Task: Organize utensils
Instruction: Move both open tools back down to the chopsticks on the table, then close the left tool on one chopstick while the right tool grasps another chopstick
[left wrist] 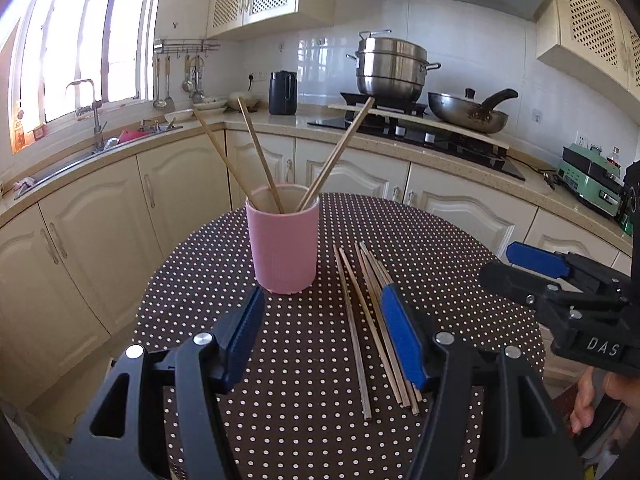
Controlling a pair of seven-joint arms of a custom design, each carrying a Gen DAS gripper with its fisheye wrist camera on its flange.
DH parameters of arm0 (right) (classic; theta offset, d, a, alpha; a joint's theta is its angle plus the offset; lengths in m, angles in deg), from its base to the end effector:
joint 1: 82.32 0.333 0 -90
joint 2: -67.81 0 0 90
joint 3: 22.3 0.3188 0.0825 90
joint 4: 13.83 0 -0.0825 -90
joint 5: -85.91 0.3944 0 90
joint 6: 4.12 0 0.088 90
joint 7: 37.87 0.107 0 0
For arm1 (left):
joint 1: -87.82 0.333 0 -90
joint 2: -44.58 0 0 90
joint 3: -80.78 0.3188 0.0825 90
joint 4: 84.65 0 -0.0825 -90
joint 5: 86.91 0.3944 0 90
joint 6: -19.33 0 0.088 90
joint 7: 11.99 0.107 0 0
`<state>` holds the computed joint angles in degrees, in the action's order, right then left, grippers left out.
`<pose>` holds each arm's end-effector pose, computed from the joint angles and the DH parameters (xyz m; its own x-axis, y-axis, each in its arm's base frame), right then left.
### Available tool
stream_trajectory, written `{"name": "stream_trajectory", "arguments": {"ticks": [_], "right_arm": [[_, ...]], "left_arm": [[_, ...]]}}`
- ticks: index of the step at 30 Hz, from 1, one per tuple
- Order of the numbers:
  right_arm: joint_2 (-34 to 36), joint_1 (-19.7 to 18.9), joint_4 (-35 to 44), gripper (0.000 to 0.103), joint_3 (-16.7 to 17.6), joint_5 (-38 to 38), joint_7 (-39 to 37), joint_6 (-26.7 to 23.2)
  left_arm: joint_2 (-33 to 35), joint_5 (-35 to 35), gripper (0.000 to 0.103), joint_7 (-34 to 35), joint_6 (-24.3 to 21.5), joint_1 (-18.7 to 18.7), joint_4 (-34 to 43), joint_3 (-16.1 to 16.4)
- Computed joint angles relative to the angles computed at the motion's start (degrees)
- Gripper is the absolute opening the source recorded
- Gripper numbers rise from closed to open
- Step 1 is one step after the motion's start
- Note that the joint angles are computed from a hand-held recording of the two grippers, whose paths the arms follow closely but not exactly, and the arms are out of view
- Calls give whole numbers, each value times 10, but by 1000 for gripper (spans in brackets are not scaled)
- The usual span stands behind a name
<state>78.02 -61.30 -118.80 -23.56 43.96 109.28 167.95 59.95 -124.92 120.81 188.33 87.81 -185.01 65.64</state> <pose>0.6040 0.2695 0.5373 0.1237 -0.9761 -0.1788 -0.5373 0.0856 -0.8390 0.6771 -0.1214 0.5184 -0.3932 -0.9177 0.0571 -0.5204 0.1710 -0.8366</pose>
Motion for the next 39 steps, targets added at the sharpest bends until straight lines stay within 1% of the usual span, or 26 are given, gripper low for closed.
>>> {"name": "stream_trajectory", "arguments": {"ticks": [1, 2, 4, 7, 8, 10, 14, 16, 17, 20, 21, 22, 23, 24, 25, 28, 30, 32, 35, 39], "right_arm": [[-3, -6, -7, 66, 4, 15, -11, -4], [-6, -13, -15, 66, 8, 31, -21, -6], [-10, -25, -26, 66, 17, 67, -48, -18], [-10, -42, -36, 66, 33, 131, -97, -25], [-8, -47, -37, 66, 38, 153, -115, -30], [-2, -54, -34, 66, 48, 195, -152, -38], [16, -65, -21, 66, 62, 265, -214, -56], [29, -69, -6, 66, 68, 299, -241, -67], [37, -72, 3, 66, 73, 316, -258, -77], [56, -80, 28, 66, 84, 361, -304, -102], [62, -82, 36, 66, 87, 376, -318, -110], [69, -86, 46, 66, 91, 392, -333, -118], [76, -91, 57, 66, 96, 411, -350, -131], [82, -93, 66, 66, 99, 426, -361, -140], [89, -94, 77, 66, 99, 437, -369, -149], [112, -89, 115, 65, 91, 448, -378, -188], [128, -94, 140, 55, 98, 471, -397, -210], [147, -90, 175, 52, 95, 475, -401, -246], [173, -78, 219, 36, 84, 468, -395, -288], [203, -71, 270, 35, 79, 462, -393, -330]], "left_arm": [[8, 15, 61, -16, -27, -5, 11, 8], [12, 20, 61, -23, -39, -6, 15, 10], [27, 58, 61, -63, -74, -21, 33, 26], [57, 154, 61, -145, -118, -55, 68, 63], [68, 169, 61, -156, -130, -56, 80, 63], [95, 212, 60, -203, -173, -67, 118, 77], [140, 256, 60, -239, -231, -71, 180, 75], [163, 273, 49, -248, -253, -74, 211, 74], [177, 284, 48, -254, -267, -78, 232, 76], [211, 303, 39, -270, -300, -84, 284, 76], [222, 310, 32, -276, -311, -86, 302, 78], [235, 317, 23, -281, -324, -89, 321, 79], [244, 323, 20, -285, -330, -91, 335, 80], [247, 327, 8, -287, -330, -91, 340, 81], [250, 328, 6, -290, -333, -90, 345, 80], [248, 308, 6, -278, -339, -73, 339, 64], [228, 301, 6, -266, -328, -64, 307, 61], [200, 293, 6, -253, -314, -55, 262, 59], [175, 284, 6, -240, -307, -48, 224, 58], [145, 268, 6, -220, -296, -37, 180, 57]]}}
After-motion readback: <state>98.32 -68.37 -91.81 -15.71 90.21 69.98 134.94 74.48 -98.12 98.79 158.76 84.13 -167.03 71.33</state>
